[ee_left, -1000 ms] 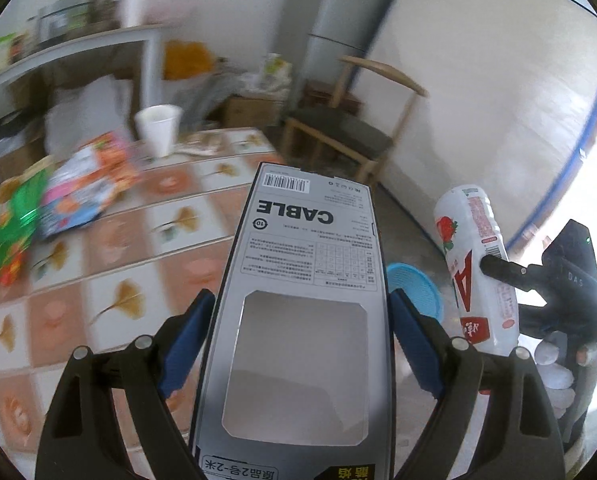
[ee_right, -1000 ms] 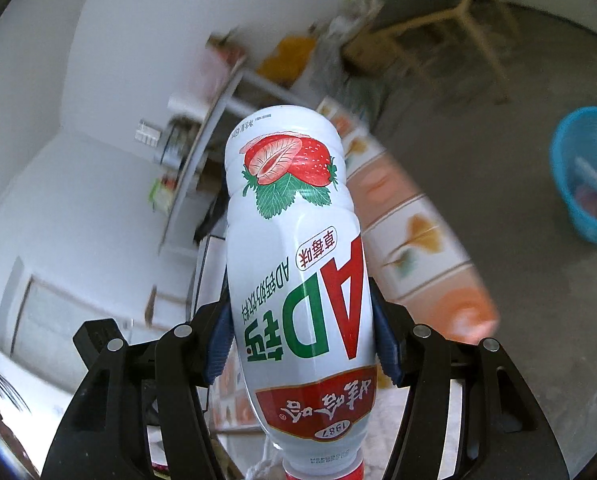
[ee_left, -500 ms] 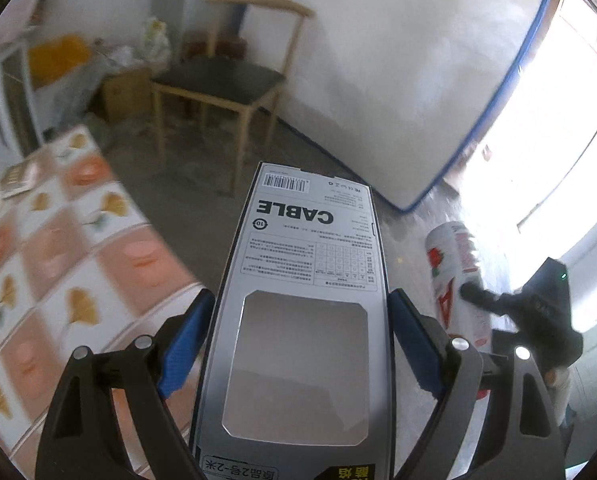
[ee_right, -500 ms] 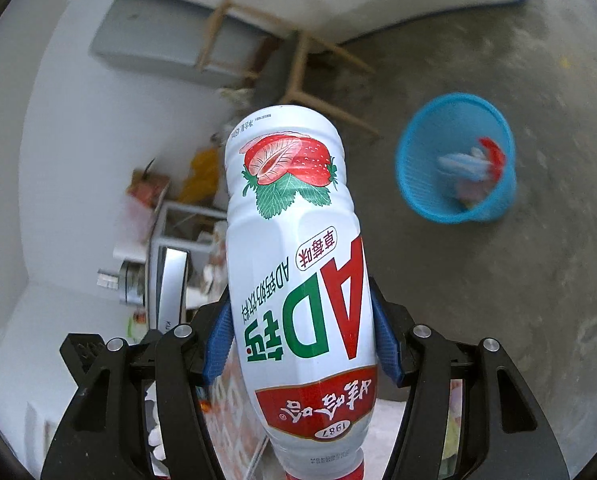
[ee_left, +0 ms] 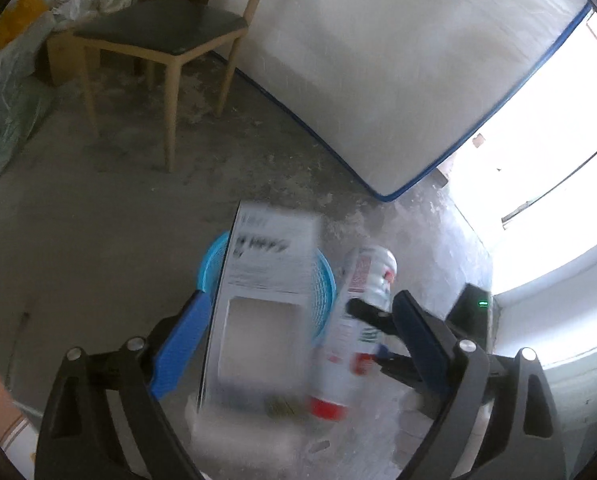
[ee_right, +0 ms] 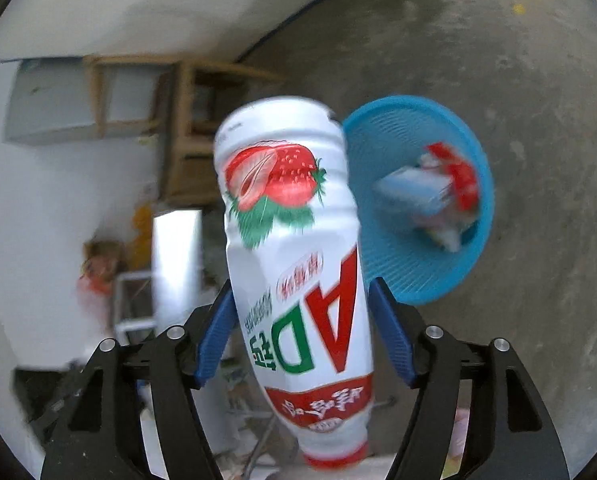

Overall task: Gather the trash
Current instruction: 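Carry box and bottle to the blue wastebasket and open both tools, then move both open tools back toward the table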

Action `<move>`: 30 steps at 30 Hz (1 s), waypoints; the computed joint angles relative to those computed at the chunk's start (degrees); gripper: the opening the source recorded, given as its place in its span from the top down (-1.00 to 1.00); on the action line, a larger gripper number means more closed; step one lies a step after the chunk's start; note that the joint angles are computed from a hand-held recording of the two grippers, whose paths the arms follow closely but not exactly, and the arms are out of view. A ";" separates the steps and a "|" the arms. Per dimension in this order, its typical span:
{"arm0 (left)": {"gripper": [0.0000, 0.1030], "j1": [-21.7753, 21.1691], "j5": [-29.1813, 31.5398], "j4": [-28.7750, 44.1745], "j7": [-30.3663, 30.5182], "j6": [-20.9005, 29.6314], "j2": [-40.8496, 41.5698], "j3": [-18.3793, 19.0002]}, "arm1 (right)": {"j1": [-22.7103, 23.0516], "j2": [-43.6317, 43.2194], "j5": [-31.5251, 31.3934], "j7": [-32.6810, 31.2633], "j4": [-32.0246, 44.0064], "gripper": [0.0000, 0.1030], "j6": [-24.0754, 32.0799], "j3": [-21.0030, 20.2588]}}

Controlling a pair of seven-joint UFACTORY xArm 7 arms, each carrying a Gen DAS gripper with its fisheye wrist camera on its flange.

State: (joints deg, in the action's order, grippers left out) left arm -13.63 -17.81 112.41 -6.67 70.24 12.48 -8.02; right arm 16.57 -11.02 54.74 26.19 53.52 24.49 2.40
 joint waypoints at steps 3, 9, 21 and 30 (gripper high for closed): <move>-0.75 0.36 -2.12 -2.33 0.58 -1.02 -0.95 -0.27 | -1.45 0.46 -4.85 4.75 -2.18 -0.25 0.70 0.41; -0.75 1.84 -5.94 -9.15 4.23 -3.36 -6.44 0.55 | 0.30 0.18 -2.37 0.30 -5.32 -0.18 -0.90 0.17; -0.75 5.68 -12.97 -21.27 12.42 -4.91 -22.29 6.63 | 0.47 -2.88 -2.98 0.65 -10.05 -0.18 -3.17 0.13; -0.75 8.29 -14.45 -30.59 15.19 -4.78 -36.57 14.70 | 1.51 -12.29 -13.69 8.03 -14.76 -0.18 -0.21 0.50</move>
State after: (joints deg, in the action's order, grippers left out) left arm -5.34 -32.26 81.82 8.52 65.46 -24.09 6.68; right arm 18.09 -23.31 41.05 34.23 38.76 24.28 2.89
